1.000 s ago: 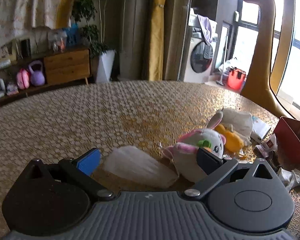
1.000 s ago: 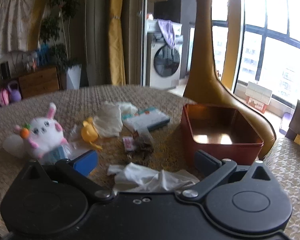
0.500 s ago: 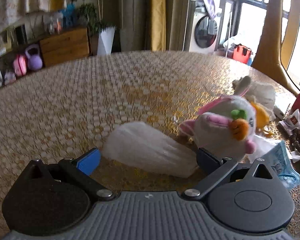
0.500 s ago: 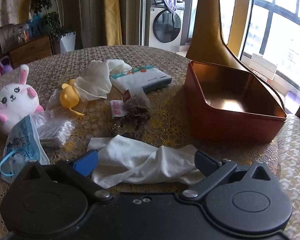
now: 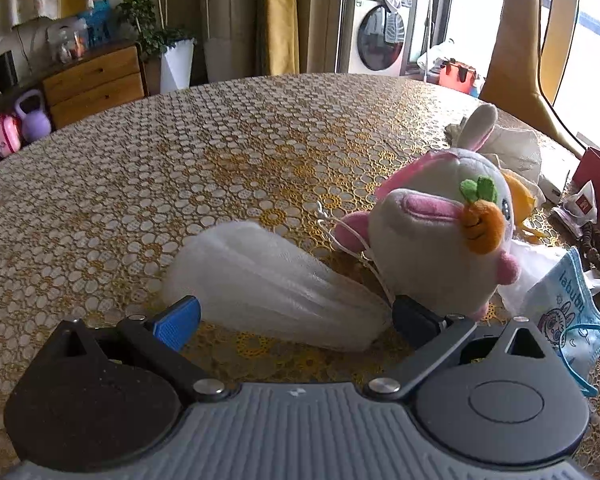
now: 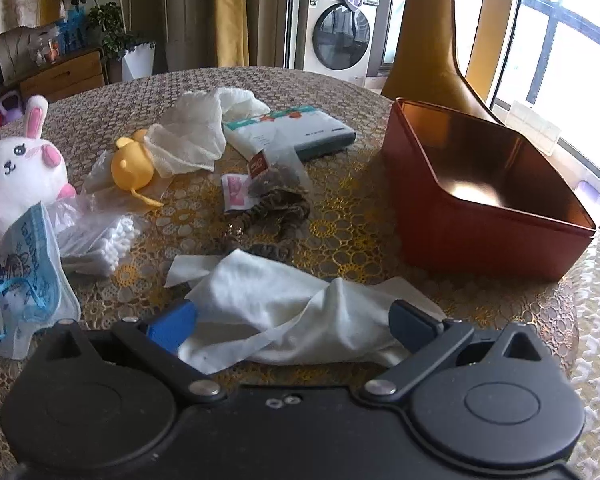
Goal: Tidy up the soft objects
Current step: 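Grasp the white mesh pouch with the left tool while the right tool grasps the white cloth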
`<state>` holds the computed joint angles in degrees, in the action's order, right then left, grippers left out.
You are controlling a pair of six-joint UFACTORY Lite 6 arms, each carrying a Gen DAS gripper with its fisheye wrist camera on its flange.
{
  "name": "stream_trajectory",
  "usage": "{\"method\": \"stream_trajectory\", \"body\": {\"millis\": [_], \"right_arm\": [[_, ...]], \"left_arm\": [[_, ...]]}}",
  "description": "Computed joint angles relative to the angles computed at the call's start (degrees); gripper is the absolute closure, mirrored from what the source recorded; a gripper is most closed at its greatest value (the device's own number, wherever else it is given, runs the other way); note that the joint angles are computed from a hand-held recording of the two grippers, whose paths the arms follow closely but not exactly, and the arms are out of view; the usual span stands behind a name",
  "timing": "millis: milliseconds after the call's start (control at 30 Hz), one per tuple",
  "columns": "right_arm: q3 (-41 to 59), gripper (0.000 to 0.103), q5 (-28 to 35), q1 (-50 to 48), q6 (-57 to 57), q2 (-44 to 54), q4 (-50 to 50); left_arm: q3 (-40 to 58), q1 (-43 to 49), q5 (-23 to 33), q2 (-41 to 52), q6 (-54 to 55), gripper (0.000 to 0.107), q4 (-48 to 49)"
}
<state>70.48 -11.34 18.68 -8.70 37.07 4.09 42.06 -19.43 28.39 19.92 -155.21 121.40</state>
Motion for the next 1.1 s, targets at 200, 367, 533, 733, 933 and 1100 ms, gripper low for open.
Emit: {"method": "stream_trajectory", "body": {"millis": [200, 367, 533, 733, 933, 1100], "right_arm": [[1.27, 0.000, 0.54, 0.06, -0.05, 1.62, 0.80], [1.55, 0.006, 0.39, 0.01, 0.89, 2.09, -0.18], [0.54, 0.021, 0.12, -0.08, 3.95, 1.24, -2.86], [-1.55, 0.058, -1.19, 0.06, -1.30, -0.55, 2.70], [-3.22, 0.091, -1.56, -2.39, 9.24, -2.28, -7.99], [-6.45, 0.095, -3.94, -4.62, 19.37, -6.44, -18.39]], "left_arm": [[0.11, 2.30, -1.61, 0.79, -3.22, 0.006, 3.26], [1.12, 2.12, -1.52, 1.54, -1.20, 0.020, 1.97], [1.89, 1.86, -1.34, 1.48, 1.85, 0.039, -1.22], [1.50, 3.20, -2.65, 0.12, 1.01, 0.076, -0.69], [0.93, 3.01, -2.18, -1.40, 5.20, 0.091, -5.48], [-1.51, 2.35, -1.25, -5.59, 8.31, 0.094, -9.32]]}}
